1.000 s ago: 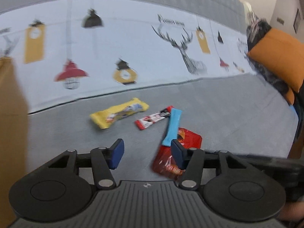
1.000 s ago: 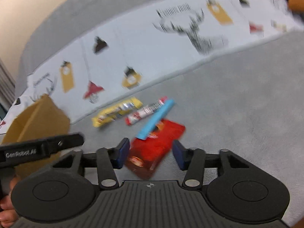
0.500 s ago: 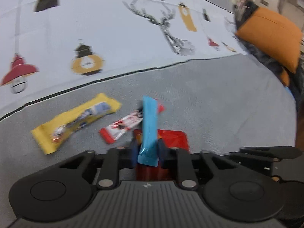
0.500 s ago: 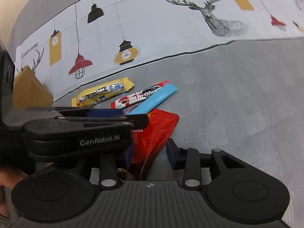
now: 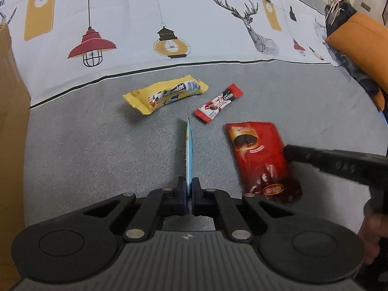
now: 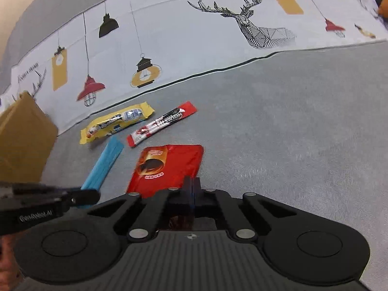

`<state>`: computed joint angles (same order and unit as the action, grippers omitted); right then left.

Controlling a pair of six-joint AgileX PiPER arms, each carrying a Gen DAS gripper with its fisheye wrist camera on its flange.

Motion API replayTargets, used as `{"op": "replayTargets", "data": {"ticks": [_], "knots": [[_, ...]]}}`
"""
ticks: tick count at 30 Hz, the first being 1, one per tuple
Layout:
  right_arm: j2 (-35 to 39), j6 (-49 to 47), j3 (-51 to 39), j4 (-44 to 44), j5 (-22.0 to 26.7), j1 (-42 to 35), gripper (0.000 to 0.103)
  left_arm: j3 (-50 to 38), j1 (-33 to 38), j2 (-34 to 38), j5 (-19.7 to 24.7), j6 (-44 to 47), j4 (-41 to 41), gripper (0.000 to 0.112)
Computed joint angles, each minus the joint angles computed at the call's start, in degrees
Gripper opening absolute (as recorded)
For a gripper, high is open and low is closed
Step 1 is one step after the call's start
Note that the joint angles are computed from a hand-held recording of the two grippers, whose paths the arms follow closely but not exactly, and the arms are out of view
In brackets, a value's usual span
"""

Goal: Organize snacks
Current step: 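Grasp the blue stick with the left tool while the right tool grasps the red chocolate bag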

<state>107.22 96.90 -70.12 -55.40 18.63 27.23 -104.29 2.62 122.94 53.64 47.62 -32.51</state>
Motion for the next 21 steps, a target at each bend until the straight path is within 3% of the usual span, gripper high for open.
{"op": "replayTargets", "data": {"ticks": [1,2,3,4,5,7,8,11,13,15,16,20,21], "knots": [[-0.36,3.54,0.51,-3.20,0.89,0.50,0.003,-0.30,0.03,0.10,0.17,-0.16,0.16,0.007],[-0.59,5.63,0.62,-4.82,1.95,0.92,0.005,-0.84,-0.02,0.29,0.35,-0.81,0.41,0.017],[-0.82,5.83,0.85,-4.61,0.71,0.62,0.007,-1.21,-0.12,0.46,0.26,-1.44,0.40,0.042],[-0.70,4.96,0.65,-3.79,-0.77,0.27,0.015,-0.92,-0.23,0.28,-0.54,-2.04,0.44,0.056],[-0.22,2.43,-0.40,-1.85,-0.77,0.43,0.036,-0.31,-0.54,-0.04,-2.28,-2.87,0.87,0.073],[1.43,-4.66,-4.08,2.00,1.35,1.45,0.067,0.78,-1.21,-0.22,-5.15,-3.04,2.19,0.073],[2.53,-6.52,-5.79,2.44,1.86,2.02,0.073,1.09,-1.35,0.07,-6.00,-2.04,2.20,0.072],[7.45,-18.26,-13.24,11.05,7.25,3.13,0.077,5.61,-2.22,-1.25,-13.29,2.84,1.53,0.064],[9.15,-20.03,-15.32,10.65,9.37,3.55,0.078,4.69,-1.82,-0.62,-12.76,3.66,0.19,0.052],[11.42,-25.99,-19.02,12.27,13.09,4.57,0.078,3.71,-1.50,-0.16,-12.35,3.86,-0.65,0.018],[12.54,-28.13,-20.73,11.88,15.27,5.38,0.076,2.92,-1.48,0.21,-12.06,2.77,-0.16,0.018],[12.43,-27.56,-20.37,9.53,14.83,5.77,0.054,-0.50,-1.33,1.55,-9.33,-0.56,1.16,0.015],[12.04,-27.05,-19.90,9.43,14.67,5.70,0.053,-1.27,-1.29,1.69,-8.47,-1.50,1.70,0.015]]}}
